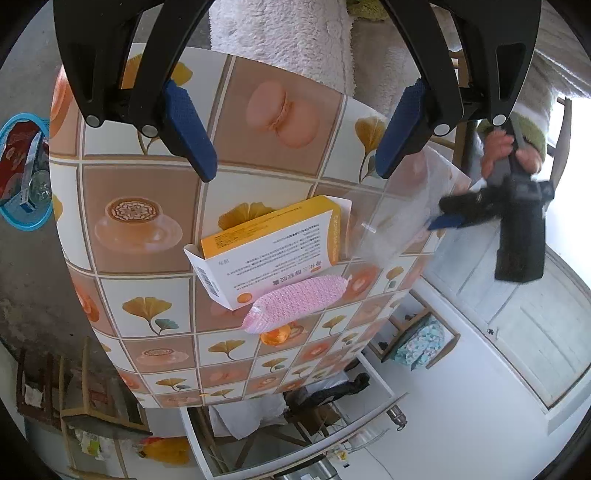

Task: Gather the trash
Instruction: 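Grasp the clear plastic container with the left gripper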

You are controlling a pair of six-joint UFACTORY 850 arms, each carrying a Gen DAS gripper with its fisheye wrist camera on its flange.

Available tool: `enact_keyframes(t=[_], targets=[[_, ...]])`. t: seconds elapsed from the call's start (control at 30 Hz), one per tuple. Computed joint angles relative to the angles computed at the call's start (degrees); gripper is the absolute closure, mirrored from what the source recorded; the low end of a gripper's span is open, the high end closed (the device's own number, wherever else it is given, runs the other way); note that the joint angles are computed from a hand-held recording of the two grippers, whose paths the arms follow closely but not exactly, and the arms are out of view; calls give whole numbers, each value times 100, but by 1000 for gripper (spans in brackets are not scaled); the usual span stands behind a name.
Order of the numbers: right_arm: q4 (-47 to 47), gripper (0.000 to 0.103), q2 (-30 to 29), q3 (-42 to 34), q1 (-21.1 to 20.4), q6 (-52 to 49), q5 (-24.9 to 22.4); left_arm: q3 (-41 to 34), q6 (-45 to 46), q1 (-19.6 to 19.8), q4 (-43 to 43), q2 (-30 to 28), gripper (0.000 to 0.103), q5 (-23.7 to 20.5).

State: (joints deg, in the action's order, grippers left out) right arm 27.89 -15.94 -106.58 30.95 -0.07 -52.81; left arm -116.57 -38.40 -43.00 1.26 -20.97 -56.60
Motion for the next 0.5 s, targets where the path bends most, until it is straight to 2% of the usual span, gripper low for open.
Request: enact_keyframes(t=[0.3,0.37,0.43,0.47,0.5], targets=[[37,18,124,121,-23,4,103,-1744,-218,-536,1176,-1144,11,-1761],[15,18,128,104,-32,23,107,-1875,-252,-588,1299,-1239,11,-1887],[-11,18,115,64,-36,30,98,-1693,-389,-616,1360,-1134,12,-1719],[-29,18,89,14,-38,34,87,-1523,-499,-618,1364,-1031,15,-1577],[-28,18,55,-45,-41,23,70,-1435,-593,-626,1391,-980,24,-1521]])
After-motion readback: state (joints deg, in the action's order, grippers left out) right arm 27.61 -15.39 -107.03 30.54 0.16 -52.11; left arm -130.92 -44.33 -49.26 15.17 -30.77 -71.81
